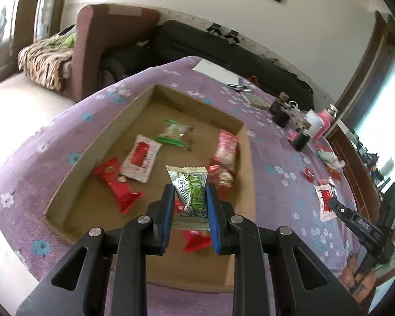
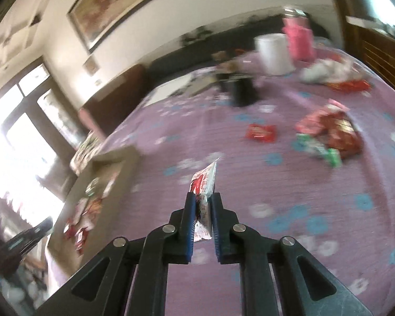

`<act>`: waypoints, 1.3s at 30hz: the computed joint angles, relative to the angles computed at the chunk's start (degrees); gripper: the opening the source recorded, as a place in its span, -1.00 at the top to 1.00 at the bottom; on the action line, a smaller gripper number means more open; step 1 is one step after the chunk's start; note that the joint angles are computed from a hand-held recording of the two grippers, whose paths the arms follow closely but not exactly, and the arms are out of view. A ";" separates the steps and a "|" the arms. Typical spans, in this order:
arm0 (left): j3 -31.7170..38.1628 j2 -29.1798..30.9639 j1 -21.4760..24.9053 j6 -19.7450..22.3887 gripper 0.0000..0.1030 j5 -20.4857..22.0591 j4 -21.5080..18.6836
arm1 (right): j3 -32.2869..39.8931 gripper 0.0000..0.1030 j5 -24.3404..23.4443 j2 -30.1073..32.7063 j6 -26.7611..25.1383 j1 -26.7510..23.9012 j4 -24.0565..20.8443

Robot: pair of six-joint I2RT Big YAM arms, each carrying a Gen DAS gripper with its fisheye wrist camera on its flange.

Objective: Organize snacks
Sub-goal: 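Carry both packets over the cardboard tray and open both grippers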

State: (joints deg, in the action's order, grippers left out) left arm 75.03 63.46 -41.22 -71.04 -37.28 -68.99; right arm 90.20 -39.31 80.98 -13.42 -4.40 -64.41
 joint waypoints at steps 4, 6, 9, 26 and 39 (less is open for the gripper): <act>-1.88 -1.19 1.02 -0.65 0.59 1.14 -0.59 | -0.87 0.78 -0.64 -2.70 -2.21 5.48 -2.88; -2.83 -1.57 1.74 -0.86 0.59 2.20 -0.67 | -1.45 0.78 -0.53 -3.55 -2.67 8.07 -3.72; -3.89 -1.65 3.01 -0.89 0.59 3.97 -0.90 | -2.57 0.78 0.61 -4.49 -2.78 12.70 -4.30; 1.51 1.60 -1.46 -5.70 -0.07 -7.44 -13.97 | -7.99 0.50 11.89 -6.67 -2.48 27.43 0.69; 10.85 9.02 -7.28 -9.36 -0.41 -15.86 -26.33 | -8.49 0.00 6.22 -10.56 -1.33 18.41 2.07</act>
State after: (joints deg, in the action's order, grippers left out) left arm 85.88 72.48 -48.50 -80.40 -53.14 -95.32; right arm 81.71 -33.09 70.42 -14.76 14.01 -62.33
